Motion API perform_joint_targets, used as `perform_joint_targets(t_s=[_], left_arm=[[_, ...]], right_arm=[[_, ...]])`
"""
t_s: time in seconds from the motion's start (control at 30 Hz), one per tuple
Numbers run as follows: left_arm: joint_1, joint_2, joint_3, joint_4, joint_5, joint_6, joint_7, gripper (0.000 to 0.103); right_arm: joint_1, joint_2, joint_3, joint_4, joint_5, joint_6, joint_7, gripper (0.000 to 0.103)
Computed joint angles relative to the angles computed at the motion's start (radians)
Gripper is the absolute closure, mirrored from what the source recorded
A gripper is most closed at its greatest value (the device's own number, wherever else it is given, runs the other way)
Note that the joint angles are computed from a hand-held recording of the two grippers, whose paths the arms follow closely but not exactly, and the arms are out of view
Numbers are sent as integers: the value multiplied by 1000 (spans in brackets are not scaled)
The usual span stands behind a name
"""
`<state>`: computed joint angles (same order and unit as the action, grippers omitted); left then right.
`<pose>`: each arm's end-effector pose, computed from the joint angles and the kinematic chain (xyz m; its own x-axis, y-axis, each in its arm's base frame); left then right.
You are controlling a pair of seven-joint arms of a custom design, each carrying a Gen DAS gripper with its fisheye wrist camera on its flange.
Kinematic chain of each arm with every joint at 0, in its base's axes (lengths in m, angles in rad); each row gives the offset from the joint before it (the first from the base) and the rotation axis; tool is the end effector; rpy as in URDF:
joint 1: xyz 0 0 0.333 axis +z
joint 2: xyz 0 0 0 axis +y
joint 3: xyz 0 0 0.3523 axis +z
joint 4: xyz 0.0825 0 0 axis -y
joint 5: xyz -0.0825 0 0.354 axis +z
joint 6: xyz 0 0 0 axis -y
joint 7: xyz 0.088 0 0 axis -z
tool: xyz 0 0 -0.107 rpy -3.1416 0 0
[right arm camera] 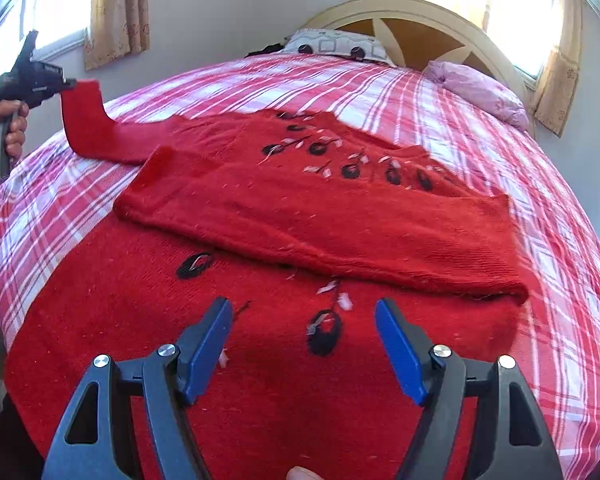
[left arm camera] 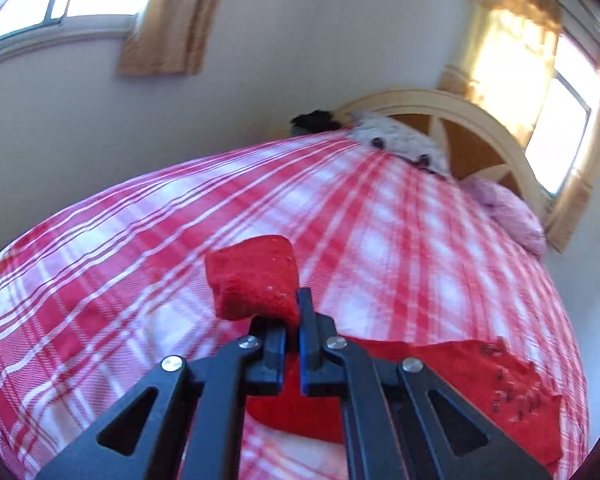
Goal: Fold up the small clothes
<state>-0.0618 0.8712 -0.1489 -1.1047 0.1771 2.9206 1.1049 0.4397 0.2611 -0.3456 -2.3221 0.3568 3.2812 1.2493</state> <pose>0.8079 -0.1270 0.4458 0.0491 -0.9457 0.3213 -0.5975 -0.2856 -0.7493 0.5586 0.0268 0.3779 0.0484 -0.9935 0.1035 -0.7540 -0.1043 -0.6485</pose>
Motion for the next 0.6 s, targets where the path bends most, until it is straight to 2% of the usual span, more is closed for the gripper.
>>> perform_joint_targets(t_s=[0.1,0.17,0.23,0.33,0.43,0.5,0.6], left_arm=[[3,-8,-95,8,-12,16,79,98],[-9,3,-155,32,-25,8,146,98],[-30,12,-181,47,-36,-2,203,98],[-97,37,-168,74,-31,-18,261,98],[-168,94,-139,158,-27,-90,296,98],[-220,145,-106,233,-21,-153,307,98],[-275,161,-65,241,1,-204,305,98]], right_arm=[[-53,-26,41,-16,10,19,-2,29],[-121,-42,100,-27,14,32,-4,29],[-185,-49,154,-32,17,37,-5,29],[-283,-56,239,-44,13,46,3,29],[-393,-58,334,-59,-9,55,23,29],[-441,-57,375,-66,-28,59,38,29],[-514,-53,435,-69,-61,61,67,29]])
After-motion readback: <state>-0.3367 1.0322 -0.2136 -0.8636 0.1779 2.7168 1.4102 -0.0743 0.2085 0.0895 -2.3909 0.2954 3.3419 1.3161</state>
